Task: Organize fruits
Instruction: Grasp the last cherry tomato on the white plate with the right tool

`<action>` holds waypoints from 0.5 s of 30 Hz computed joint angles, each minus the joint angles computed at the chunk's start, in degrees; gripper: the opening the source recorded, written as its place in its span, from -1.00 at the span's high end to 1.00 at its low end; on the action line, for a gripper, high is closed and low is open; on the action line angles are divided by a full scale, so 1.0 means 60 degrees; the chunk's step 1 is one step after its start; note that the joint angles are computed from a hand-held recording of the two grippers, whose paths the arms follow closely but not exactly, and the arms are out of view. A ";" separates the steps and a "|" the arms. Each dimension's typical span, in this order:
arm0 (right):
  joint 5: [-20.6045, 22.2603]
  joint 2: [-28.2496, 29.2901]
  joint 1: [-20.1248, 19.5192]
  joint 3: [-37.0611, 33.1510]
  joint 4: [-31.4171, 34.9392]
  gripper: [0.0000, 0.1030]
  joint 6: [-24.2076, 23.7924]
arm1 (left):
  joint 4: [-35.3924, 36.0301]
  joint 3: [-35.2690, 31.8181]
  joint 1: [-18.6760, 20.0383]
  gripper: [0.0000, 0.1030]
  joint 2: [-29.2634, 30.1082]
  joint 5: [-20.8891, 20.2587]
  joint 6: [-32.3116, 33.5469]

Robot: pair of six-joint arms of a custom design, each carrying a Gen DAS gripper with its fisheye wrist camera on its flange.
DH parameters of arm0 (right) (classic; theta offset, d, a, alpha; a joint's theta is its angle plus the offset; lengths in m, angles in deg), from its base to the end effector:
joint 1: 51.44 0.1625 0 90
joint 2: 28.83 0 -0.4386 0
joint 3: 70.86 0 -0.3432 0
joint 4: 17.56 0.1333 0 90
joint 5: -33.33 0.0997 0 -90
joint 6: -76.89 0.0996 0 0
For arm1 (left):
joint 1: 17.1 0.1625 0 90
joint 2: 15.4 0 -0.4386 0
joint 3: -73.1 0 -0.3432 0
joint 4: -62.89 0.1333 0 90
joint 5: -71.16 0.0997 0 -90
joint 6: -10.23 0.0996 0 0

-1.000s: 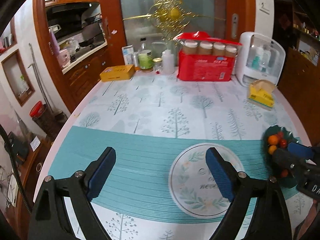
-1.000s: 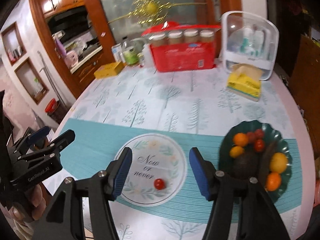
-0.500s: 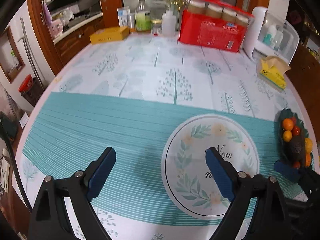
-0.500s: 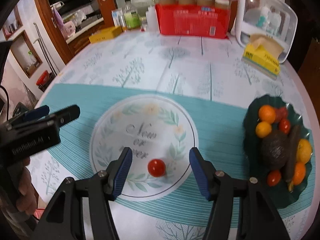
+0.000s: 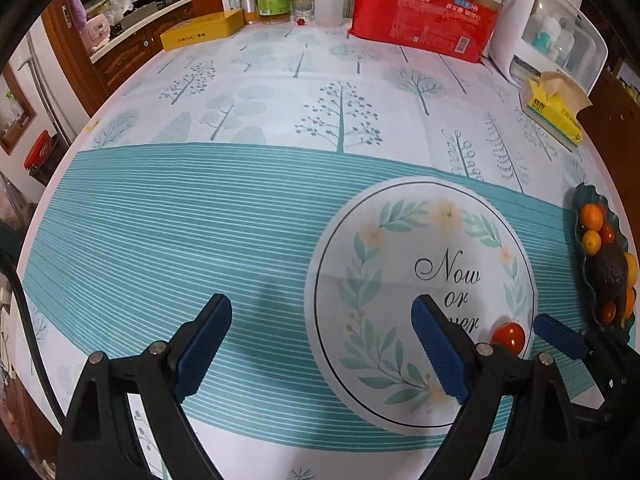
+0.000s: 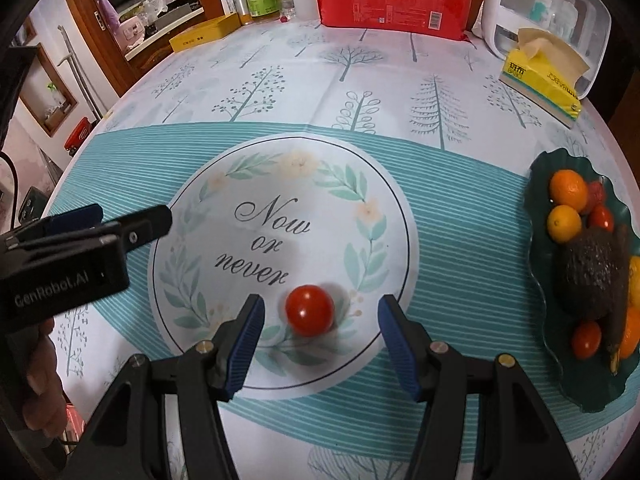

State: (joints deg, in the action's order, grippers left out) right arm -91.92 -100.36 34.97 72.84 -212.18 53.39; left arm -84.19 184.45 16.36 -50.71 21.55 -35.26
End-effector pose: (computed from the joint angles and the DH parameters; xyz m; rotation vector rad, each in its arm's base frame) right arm 0.0524 -0.3758 0.2366 0.1944 -2.3783 0.4954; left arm -0.3167 -0.4464 -0.0212 0.3803 2.3905 -0.4370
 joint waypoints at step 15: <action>0.0017 0.0384 -0.0107 0.0146 -0.0704 0.49 -0.0493 | 0.0069 -0.0118 -0.0135 -0.76 0.0193 -0.0198 0.0085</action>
State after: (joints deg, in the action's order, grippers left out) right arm -91.82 -98.05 34.33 73.72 -216.40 50.43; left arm -83.78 183.75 15.55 -49.55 20.37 -34.75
